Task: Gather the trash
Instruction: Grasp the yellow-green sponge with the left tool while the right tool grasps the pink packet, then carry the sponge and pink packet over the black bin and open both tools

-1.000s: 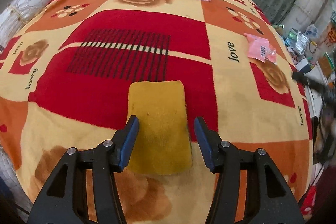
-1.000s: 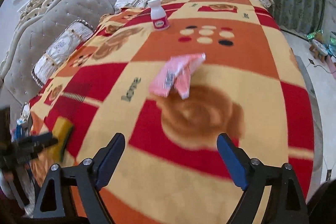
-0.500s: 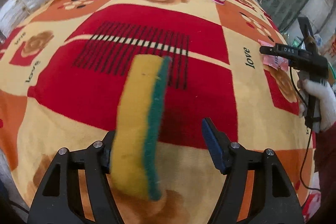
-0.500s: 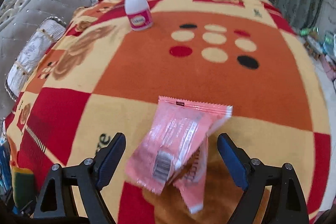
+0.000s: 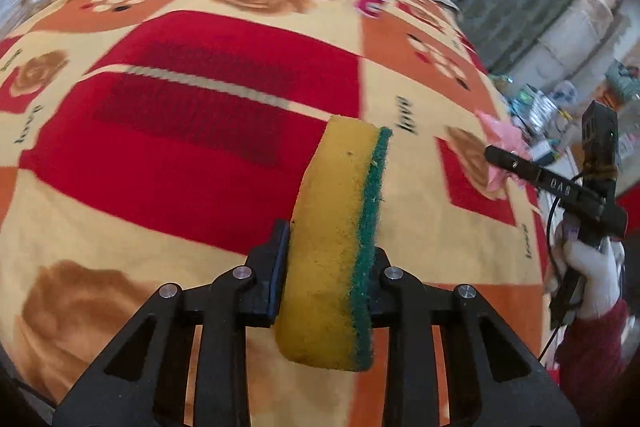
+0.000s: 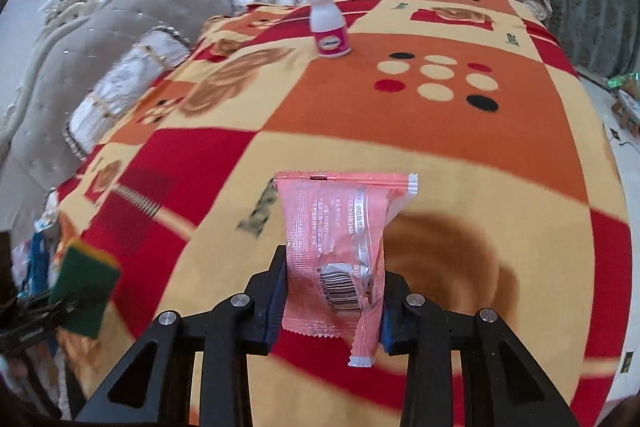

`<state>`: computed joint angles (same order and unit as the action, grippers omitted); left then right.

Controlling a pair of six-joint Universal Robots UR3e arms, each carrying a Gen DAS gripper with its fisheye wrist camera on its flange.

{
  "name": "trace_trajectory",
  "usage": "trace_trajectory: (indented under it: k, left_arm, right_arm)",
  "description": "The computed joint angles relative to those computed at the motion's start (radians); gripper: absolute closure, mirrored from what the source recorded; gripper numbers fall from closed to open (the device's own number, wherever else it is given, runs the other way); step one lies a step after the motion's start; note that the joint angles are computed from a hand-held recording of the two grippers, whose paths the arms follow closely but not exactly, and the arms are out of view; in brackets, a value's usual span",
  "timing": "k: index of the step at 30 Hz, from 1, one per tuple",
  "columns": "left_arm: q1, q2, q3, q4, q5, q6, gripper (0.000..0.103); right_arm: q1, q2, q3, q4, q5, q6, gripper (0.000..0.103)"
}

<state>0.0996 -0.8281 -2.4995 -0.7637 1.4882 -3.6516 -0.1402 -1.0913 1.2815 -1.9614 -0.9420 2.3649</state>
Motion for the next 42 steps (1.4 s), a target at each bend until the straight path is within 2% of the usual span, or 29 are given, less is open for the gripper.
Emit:
trace_trajectory:
  k: [2,5,13,23,32,42]
  left_arm:
    - [-0.13,-0.157,0.056,0.114,0.055,-0.072,0.077]
    - [-0.272,-0.339,0.158,0.203,0.124,-0.133,0.077]
    - [-0.505,-0.709,0.471,0.248,0.214,-0.185,0.077]
    - [-0.671,-1.066,0.928,0.147,0.252,-0.144,0.077]
    - [-0.745,-1.321,1.327,0.004,0.241,-0.105,0.077]
    - [-0.789,-1.578,1.777,-0.194,0.216,-0.063,0.077]
  right_arm:
    - [-0.043,-0.081,0.099,0.014,0.022,-0.051,0.068]
    - [-0.105,-0.173,0.2,0.039,0.04,-0.114,0.068]
    - [-0.321,-0.363,0.376,0.154,0.055,-0.306,0.068]
    - [-0.58,-0.408,0.387,0.258,0.052,-0.444,0.068]
    - [-0.74,-0.336,0.291,0.307,0.056,-0.466,0.068]
    - [-0.833,-0.255,0.206,0.311,0.046,-0.461,0.068]
